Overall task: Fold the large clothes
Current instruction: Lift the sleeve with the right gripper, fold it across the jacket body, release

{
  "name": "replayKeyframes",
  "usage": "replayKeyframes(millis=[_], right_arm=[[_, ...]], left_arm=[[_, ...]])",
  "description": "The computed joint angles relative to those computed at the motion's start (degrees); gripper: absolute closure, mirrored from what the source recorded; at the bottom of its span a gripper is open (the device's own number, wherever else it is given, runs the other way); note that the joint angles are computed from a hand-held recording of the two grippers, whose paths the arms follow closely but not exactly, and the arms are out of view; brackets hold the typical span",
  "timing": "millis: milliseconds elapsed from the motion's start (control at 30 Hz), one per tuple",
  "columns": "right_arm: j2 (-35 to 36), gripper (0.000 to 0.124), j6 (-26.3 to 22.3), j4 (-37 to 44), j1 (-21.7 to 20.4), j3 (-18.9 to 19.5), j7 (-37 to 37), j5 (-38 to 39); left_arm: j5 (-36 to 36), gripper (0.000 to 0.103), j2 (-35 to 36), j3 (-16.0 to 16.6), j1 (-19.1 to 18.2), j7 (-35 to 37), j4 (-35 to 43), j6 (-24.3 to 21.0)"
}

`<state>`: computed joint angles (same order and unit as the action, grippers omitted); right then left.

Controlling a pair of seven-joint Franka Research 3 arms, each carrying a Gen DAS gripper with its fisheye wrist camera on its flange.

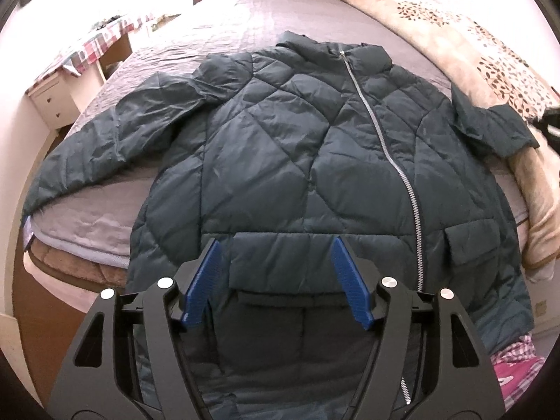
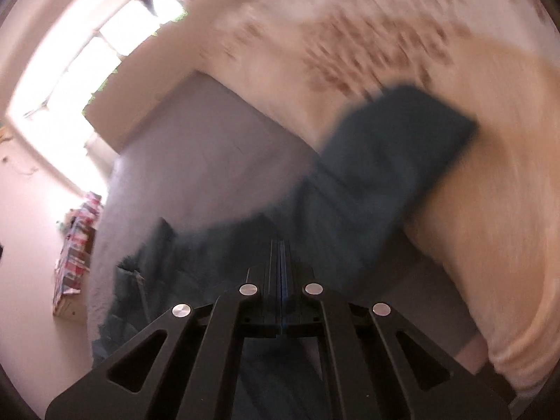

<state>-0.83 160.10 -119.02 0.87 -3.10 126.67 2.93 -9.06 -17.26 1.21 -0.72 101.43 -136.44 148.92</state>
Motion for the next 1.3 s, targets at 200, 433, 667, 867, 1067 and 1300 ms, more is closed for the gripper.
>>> replayKeyframes(millis=[200,433,667,867,1067,1300], right_arm=[[0.57,0.114,-1.73,-4.04,-0.77,-0.98,-7.35,13.02],[0.41,0.04,5.57,-7.21,-1.57,-1.22,-4.57,10.49],[3.94,0.056,6.1,-3.03,-2.31,-1.41,-11.37,18.43],[7.19,0.116,5.58,0.92,-1.77,-2.3,-11.49,18.82],[2.55,0.118,12.98,-1.24,0.24,-0.82,-14.37,13.51],[2.97,0.118,11.98,7.29,5.37,4.05,-33.81,21.92]], left_arm=[[1.47,0.036,0.62,-0.82,0.41,-1.4,0.49,-1.13],[4.34,0.036,1.05,-1.77,0.64,-2.73,0.82,-1.98],[6.46,0.036,1.2,-2.33,0.71,-3.99,1.02,-2.66],[6.42,0.036,1.08,-2.09,0.42,-4.1,0.92,-2.04],[4.36,0.036,0.58,-1.17,-0.03,-2.92,0.5,-1.48],[0.03,0.036,-1.37,0.62,-0.98,0.27,-1.42,0.69]])
